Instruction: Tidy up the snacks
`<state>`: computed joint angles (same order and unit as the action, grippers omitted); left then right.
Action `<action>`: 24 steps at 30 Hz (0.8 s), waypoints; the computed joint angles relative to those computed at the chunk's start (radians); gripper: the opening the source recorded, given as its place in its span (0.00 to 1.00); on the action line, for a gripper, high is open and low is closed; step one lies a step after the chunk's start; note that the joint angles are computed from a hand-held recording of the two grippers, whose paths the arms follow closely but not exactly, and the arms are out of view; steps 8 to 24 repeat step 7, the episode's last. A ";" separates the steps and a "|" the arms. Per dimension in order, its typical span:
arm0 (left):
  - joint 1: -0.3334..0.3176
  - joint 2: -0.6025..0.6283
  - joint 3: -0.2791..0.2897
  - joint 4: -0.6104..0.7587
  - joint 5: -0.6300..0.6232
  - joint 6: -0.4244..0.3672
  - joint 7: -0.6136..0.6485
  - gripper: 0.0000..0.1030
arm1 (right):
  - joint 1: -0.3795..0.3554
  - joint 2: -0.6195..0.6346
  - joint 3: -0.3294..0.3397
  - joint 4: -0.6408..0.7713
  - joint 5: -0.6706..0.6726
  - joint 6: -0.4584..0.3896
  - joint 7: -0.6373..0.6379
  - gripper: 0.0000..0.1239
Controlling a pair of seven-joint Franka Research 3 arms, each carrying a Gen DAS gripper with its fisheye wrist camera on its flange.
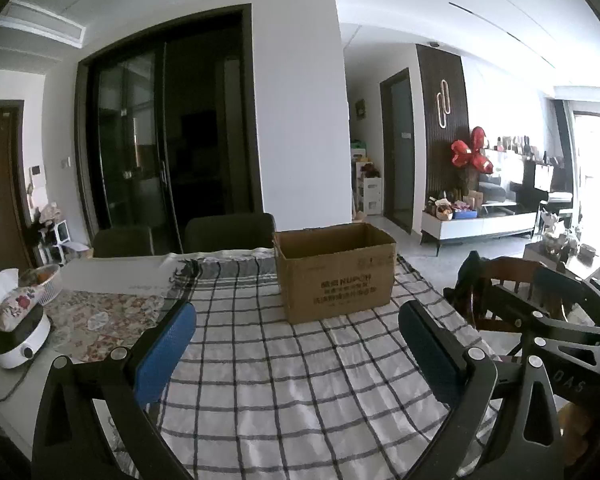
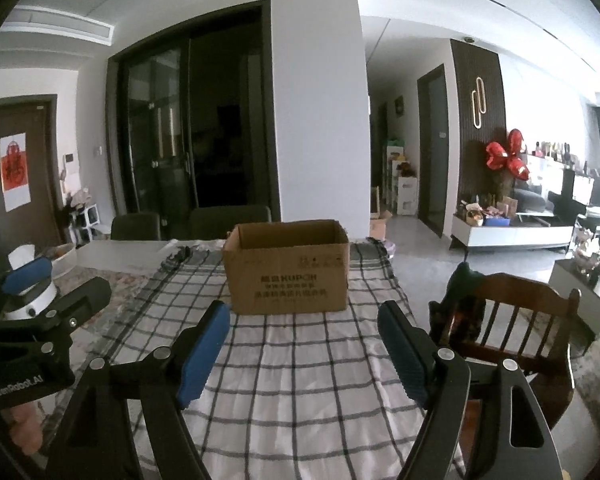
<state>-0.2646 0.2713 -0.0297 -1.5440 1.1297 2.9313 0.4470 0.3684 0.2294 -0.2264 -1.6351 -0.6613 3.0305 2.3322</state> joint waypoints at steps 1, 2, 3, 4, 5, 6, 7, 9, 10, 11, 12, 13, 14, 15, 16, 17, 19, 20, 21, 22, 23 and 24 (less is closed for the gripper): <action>0.000 -0.005 -0.001 -0.009 -0.002 0.002 0.001 1.00 | 0.002 -0.003 -0.002 -0.003 -0.003 0.001 0.003 0.62; -0.001 -0.011 0.000 -0.017 0.003 0.004 -0.006 1.00 | 0.008 -0.010 -0.008 -0.013 -0.016 0.004 0.014 0.62; -0.002 -0.015 0.002 -0.024 0.012 0.005 -0.016 1.00 | 0.008 -0.015 -0.009 -0.020 -0.023 0.007 0.022 0.62; -0.004 -0.022 0.003 -0.032 0.024 0.002 -0.030 1.00 | 0.012 -0.020 -0.015 -0.029 -0.041 0.014 0.040 0.62; -0.002 -0.026 0.000 -0.038 0.029 0.003 -0.033 1.00 | 0.013 -0.024 -0.017 -0.034 -0.054 0.017 0.052 0.62; 0.001 -0.027 -0.004 -0.040 0.029 0.004 -0.032 1.00 | 0.004 -0.025 -0.008 -0.037 -0.048 0.018 0.045 0.62; 0.004 -0.030 -0.007 -0.046 0.028 0.007 -0.029 1.00 | 0.002 -0.030 -0.005 -0.043 -0.052 0.023 0.047 0.62; 0.004 -0.030 -0.007 -0.046 0.028 0.007 -0.029 1.00 | 0.002 -0.030 -0.005 -0.043 -0.052 0.023 0.047 0.62; 0.004 -0.030 -0.007 -0.046 0.028 0.007 -0.029 1.00 | 0.002 -0.030 -0.005 -0.043 -0.052 0.023 0.047 0.62; 0.004 -0.030 -0.007 -0.046 0.028 0.007 -0.029 1.00 | 0.002 -0.030 -0.005 -0.043 -0.052 0.023 0.047 0.62; 0.004 -0.030 -0.007 -0.046 0.028 0.007 -0.029 1.00 | 0.002 -0.030 -0.005 -0.043 -0.052 0.023 0.047 0.62; 0.004 -0.030 -0.007 -0.046 0.028 0.007 -0.029 1.00 | 0.002 -0.030 -0.005 -0.043 -0.052 0.023 0.047 0.62; 0.004 -0.030 -0.007 -0.046 0.028 0.007 -0.029 1.00 | 0.002 -0.030 -0.005 -0.043 -0.052 0.023 0.047 0.62; 0.004 -0.030 -0.007 -0.046 0.028 0.007 -0.029 1.00 | 0.002 -0.030 -0.005 -0.043 -0.052 0.023 0.047 0.62; 0.004 -0.030 -0.007 -0.046 0.028 0.007 -0.029 1.00 | 0.002 -0.030 -0.005 -0.043 -0.052 0.023 0.047 0.62; 0.004 -0.030 -0.007 -0.046 0.028 0.007 -0.029 1.00 | 0.002 -0.030 -0.005 -0.043 -0.052 0.023 0.047 0.62; 0.004 -0.030 -0.007 -0.046 0.028 0.007 -0.029 1.00 | 0.002 -0.030 -0.005 -0.043 -0.052 0.023 0.047 0.62; 0.004 -0.030 -0.007 -0.046 0.028 0.007 -0.029 1.00 | 0.002 -0.030 -0.005 -0.043 -0.052 0.023 0.047 0.62; 0.004 -0.030 -0.007 -0.046 0.028 0.007 -0.029 1.00 | 0.002 -0.030 -0.005 -0.043 -0.052 0.023 0.047 0.62; 0.004 -0.030 -0.007 -0.046 0.028 0.007 -0.029 1.00 | 0.002 -0.030 -0.005 -0.043 -0.052 0.023 0.047 0.62; 0.004 -0.030 -0.007 -0.046 0.028 0.007 -0.029 1.00 | 0.002 -0.030 -0.005 -0.043 -0.052 0.023 0.047 0.62; 0.004 -0.030 -0.007 -0.046 0.028 0.007 -0.029 1.00 | 0.002 -0.030 -0.005 -0.043 -0.052 0.023 0.047 0.62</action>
